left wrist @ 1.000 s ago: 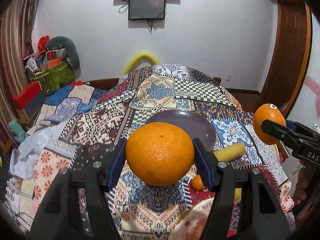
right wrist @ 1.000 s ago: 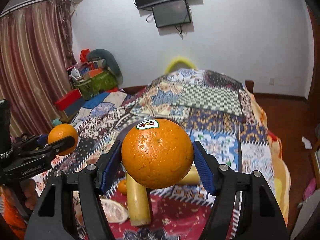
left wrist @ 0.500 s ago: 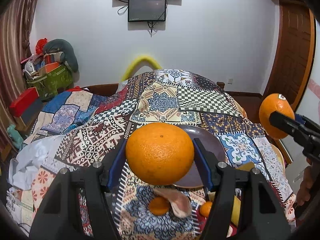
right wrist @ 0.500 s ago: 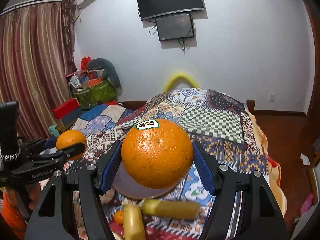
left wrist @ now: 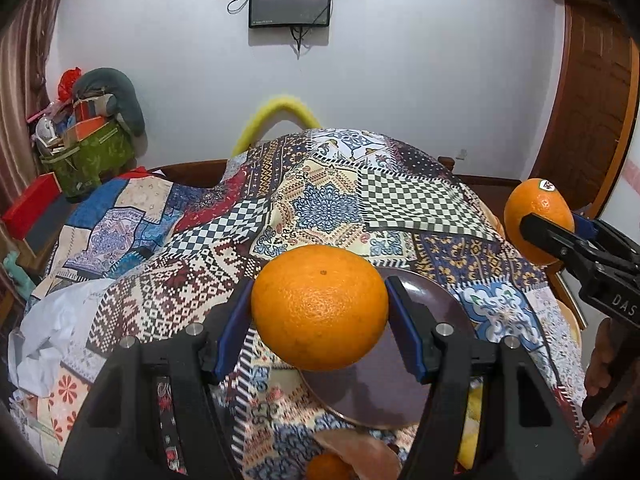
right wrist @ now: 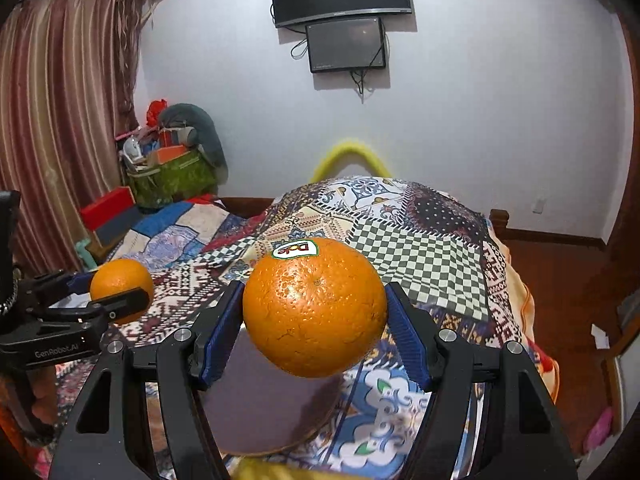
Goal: Organize fruits
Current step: 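Carry both oranges onto the purple plate and open both tools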
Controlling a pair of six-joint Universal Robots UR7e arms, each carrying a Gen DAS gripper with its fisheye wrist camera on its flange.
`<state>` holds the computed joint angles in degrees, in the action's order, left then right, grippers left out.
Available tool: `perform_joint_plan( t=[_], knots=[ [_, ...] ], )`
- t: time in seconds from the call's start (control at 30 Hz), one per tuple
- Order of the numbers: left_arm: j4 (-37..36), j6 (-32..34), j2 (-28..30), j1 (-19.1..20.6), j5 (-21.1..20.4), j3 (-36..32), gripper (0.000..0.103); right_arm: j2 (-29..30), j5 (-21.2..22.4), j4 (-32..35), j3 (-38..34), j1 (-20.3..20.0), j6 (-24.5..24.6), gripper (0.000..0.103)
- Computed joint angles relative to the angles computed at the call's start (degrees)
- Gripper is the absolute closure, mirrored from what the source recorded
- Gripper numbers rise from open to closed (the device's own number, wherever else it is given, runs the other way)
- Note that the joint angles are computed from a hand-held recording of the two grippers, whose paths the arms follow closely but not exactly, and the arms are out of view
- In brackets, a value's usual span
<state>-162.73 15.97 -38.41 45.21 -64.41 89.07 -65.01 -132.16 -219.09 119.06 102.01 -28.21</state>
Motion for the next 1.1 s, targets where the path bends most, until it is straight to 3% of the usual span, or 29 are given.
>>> perform_joint_plan(
  t=[0.27,0.83,1.1],
  knots=[
    [5.46,-0.27,4.29,1.79,-1.55,-6.69,0.039,-0.27,2.84,9.45,-1.91,-3.40,1.38,0.036],
    [21.28,2.02,11.88,4.44,-2.57,-16.88,0.039,-2.86,6.74,37.63,-5.75,-8.36,8.06,0.036],
    [24.79,1.60,13.39,4.96,-2.37,-19.03,0.039,-3.20,6.20,43.82,-6.86,-9.02,9.03,0.036]
  ],
)
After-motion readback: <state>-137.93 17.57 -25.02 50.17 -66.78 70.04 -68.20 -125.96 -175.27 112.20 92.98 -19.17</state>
